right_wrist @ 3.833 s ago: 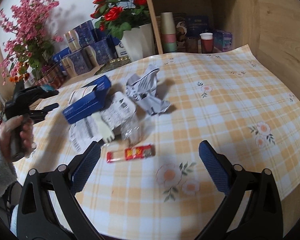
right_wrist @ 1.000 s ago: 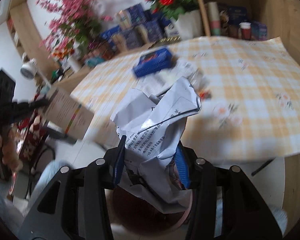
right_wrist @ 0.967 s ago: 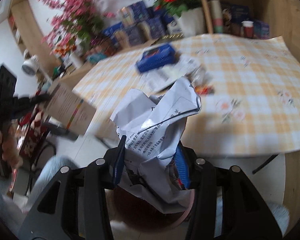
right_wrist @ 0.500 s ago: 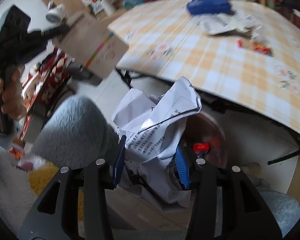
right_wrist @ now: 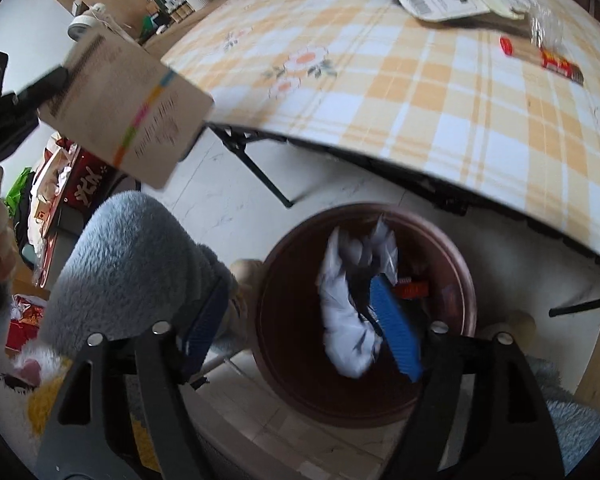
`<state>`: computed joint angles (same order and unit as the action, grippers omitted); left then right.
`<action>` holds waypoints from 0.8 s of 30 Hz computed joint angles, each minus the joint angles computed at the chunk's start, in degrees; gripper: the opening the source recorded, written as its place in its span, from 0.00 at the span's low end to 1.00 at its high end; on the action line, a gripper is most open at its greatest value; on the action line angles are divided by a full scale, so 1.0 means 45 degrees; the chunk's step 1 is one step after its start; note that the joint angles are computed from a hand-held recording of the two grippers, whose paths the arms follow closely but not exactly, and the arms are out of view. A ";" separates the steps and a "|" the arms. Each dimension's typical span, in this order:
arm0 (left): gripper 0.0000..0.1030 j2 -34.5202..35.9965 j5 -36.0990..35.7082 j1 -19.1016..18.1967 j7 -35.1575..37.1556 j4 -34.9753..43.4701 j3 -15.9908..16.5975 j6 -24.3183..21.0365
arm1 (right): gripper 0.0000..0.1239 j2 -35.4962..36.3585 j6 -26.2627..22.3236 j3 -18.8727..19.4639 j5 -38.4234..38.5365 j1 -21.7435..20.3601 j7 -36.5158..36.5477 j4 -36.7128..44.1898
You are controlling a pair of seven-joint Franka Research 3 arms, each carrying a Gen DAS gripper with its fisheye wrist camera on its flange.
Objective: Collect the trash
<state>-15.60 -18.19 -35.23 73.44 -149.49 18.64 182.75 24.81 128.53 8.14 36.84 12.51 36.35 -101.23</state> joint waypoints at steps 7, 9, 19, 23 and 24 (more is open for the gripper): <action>0.01 0.0535 0.0380 0.0700 0.0286 0.0292 -0.1032 -0.0321 | 0.69 -0.0892 0.3338 0.0162 0.1660 -0.0441 -0.1506 -0.1302; 0.01 0.0772 0.0215 0.0692 0.0633 0.0436 -0.1201 -0.0396 | 0.72 -0.1250 0.4755 0.0345 0.2756 -0.0679 -0.2451 -0.1921; 0.01 0.3139 0.4358 0.4099 -0.0637 0.1753 -0.5201 -0.0928 | 0.78 -0.1248 0.8823 0.0980 0.8521 -0.1293 -0.6419 -0.2239; 0.01 0.4289 0.7301 0.4710 -0.1650 0.2708 -0.5999 -0.1447 | 0.78 -0.0893 0.8791 0.0550 0.7873 -0.1001 -0.4776 -0.1976; 0.01 0.4493 0.7413 0.4829 -0.1664 0.2827 -0.6161 -0.1445 | 0.78 -0.0806 0.8778 0.0508 0.7713 -0.1012 -0.4364 -0.1908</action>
